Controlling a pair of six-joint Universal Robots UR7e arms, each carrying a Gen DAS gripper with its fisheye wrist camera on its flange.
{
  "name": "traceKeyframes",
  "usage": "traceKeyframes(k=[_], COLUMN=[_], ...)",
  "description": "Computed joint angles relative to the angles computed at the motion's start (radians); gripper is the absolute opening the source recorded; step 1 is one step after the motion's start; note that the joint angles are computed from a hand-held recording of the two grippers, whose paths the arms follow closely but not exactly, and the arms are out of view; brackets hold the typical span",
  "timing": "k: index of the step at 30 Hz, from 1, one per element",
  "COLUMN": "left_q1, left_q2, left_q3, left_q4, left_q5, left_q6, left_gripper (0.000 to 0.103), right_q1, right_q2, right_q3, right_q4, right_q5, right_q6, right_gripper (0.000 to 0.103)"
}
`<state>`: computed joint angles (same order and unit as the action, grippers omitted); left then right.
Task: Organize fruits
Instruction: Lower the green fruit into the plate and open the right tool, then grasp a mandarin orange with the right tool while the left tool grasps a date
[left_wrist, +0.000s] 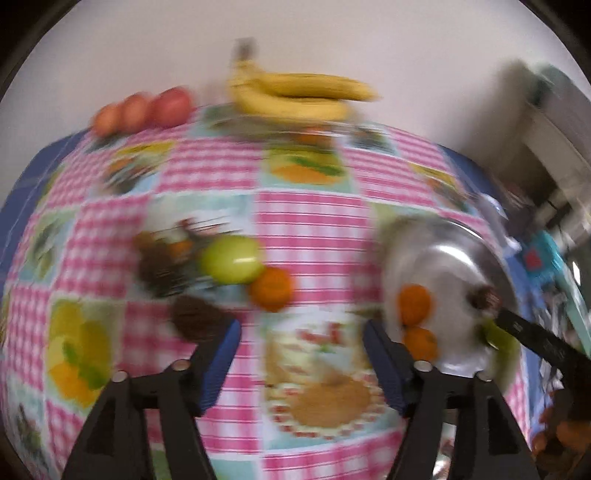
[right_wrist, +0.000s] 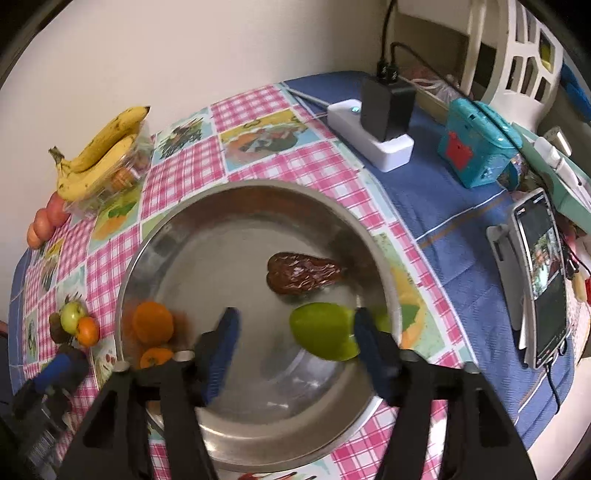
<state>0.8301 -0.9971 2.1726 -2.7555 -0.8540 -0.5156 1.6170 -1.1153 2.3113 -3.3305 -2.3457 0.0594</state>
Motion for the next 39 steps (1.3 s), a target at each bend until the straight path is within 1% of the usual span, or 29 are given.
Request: traceKeyframes(k=[1, 4, 5, 6, 7, 8, 10, 13, 16, 18, 19, 21, 24, 27, 29, 32, 34, 37, 39], left_q1=[0.010, 0.036, 0.044, 0.051, 0.057, 0.062, 0.066, 0.080, 0.098, 0.110, 0.118, 0.125, 0.133, 0.146, 0.159, 0.185, 0.203, 0.212, 0.223], left_q2=[-0.012, -0.052, -0.064, -0.077, -0.091, -0.104, -0.125, -0.149, -0.168, -0.176, -0.180, -0.191, -0.204, -0.214, -0.223, -0.241, -0.252, -0.262, -0.274], left_q3=[0.000, 0.007, 0.011, 0.017, 0.024, 0.030, 0.040, 0.049, 0.052, 0.051, 0.052, 0.059, 0.074, 0.083, 0.081, 0.069, 0.063, 0.063, 0.066], left_q4=[0.032, 0.118, 0.136, 0.149, 0.157, 0.167, 0.175, 0.183, 0.181, 0.170, 0.149, 0.121, 0.043, -0.038, -0.057, -0.052, -0.046, -0.046, -0.067], left_q5=[0.030, 0.107, 0.127, 0.146, 0.166, 0.187, 0.211, 0.226, 0.222, 0.230, 0.237, 0.254, 0.285, 0.299, 0.295, 0.247, 0.218, 0.241, 0.229], left_q6=[-0.041, -0.156, -0.184, -0.211, -0.234, -0.258, -0.283, -0.290, -0.285, -0.283, -0.271, -0.259, -0.219, -0.173, -0.157, -0.123, -0.120, -0.142, -0.134], left_gripper=[0.078, 0.089, 0.099, 0.103, 0.103, 0.103, 0.103, 0.103, 0.103, 0.103, 0.103, 0.103, 0.103, 0.103, 0.103, 0.103, 0.103, 0.103, 0.103], right_q1=[-0.001, 0.006, 0.008, 0.012, 0.015, 0.017, 0.022, 0.023, 0.038, 0.046, 0.047, 0.051, 0.058, 0.079, 0.089, 0.105, 0.125, 0.157, 0.170], right_q2=[0.003, 0.020, 0.024, 0.033, 0.040, 0.047, 0.063, 0.076, 0.107, 0.125, 0.130, 0.139, 0.146, 0.163, 0.169, 0.185, 0.203, 0.234, 0.250], right_q3=[-0.001, -0.002, -0.002, -0.004, -0.006, -0.007, -0.006, -0.005, -0.014, -0.018, -0.018, -0.023, -0.029, -0.042, -0.051, -0.073, -0.091, -0.126, -0.145], right_q4=[0.002, -0.015, -0.021, -0.030, -0.037, -0.045, -0.077, -0.106, -0.157, -0.198, -0.212, -0.201, -0.199, -0.223, -0.217, -0.204, -0.197, -0.184, -0.174], right_q5=[0.001, -0.012, -0.015, -0.023, -0.031, -0.038, -0.043, -0.027, -0.040, -0.035, -0.022, -0.019, -0.001, 0.018, 0.036, 0.065, 0.060, 0.066, 0.082], right_q6=[0.000, -0.011, -0.016, -0.024, -0.030, -0.036, -0.053, -0.068, -0.110, -0.137, -0.144, -0.126, -0.122, -0.141, -0.138, -0.132, -0.139, -0.161, -0.171], right_gripper=[0.076, 0.078, 0.080, 0.083, 0.087, 0.093, 0.094, 0.094, 0.094, 0.094, 0.094, 0.094, 0.094, 0.094, 0.094, 0.094, 0.094, 0.094, 0.094])
